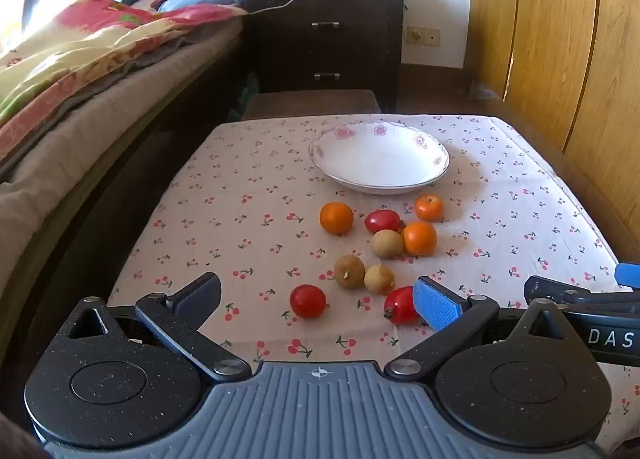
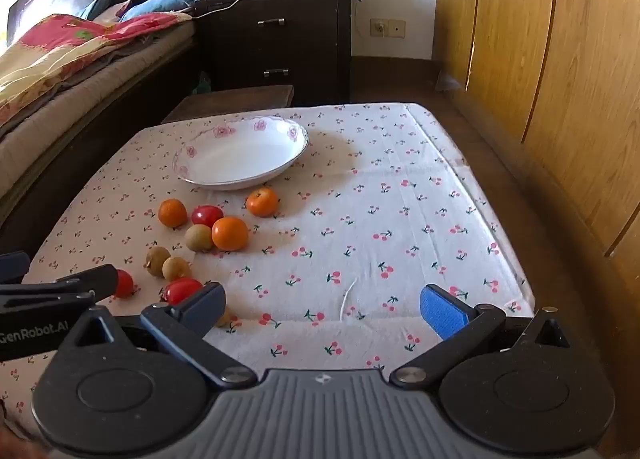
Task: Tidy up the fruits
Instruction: 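Move both grippers toward the cluster of fruit on the sheet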
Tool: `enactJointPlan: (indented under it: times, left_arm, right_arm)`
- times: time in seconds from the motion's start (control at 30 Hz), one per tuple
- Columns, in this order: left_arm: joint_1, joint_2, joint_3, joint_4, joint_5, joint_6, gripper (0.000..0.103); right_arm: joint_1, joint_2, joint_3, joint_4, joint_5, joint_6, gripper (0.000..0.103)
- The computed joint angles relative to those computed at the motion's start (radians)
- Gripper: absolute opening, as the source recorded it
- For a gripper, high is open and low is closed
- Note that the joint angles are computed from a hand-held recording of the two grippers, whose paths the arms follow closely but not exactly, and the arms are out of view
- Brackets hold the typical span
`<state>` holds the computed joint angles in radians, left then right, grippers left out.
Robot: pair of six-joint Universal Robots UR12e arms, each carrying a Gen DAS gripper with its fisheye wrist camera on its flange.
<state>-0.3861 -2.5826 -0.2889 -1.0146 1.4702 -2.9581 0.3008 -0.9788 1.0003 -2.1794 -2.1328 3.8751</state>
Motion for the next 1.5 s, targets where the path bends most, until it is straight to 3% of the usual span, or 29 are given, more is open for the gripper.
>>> enactJointPlan:
  times: [0.13,0.23,0.37,0.63,1.5]
  left_arm:
    - [0.001,-0.004,0.011,-0.022,-0.009,-0.016,0.103]
    - [0.006,0.001,-0.003,-0.03,-0.014,-0.028,0.103]
    - [0.0,-0.047,0.091,-0.107,0.002,-0.041,0.103]
    - [0.003,-0.022,0.051,-0.106,-0.004,-0.045,0.102]
    - [0.004,-0.061,0.133,-0.197,0.01,-0.034,0.099]
  right_arm:
    - [0.01,0.009,-0.012,0.011,-0.025,-0.016,0.103]
    - [0.002,0.017,-0.038,0.057,0.016,-0.007,0.103]
    - [-0.004,0.013,-0.025,0.039,0.038,-0.007,0.103]
    - [-0.005,0.014,-0.03,0.049,0.05,-0.004,0.103]
    - [-0.011,0.023,-0.045,0.068,0.11,-0.026,0.098]
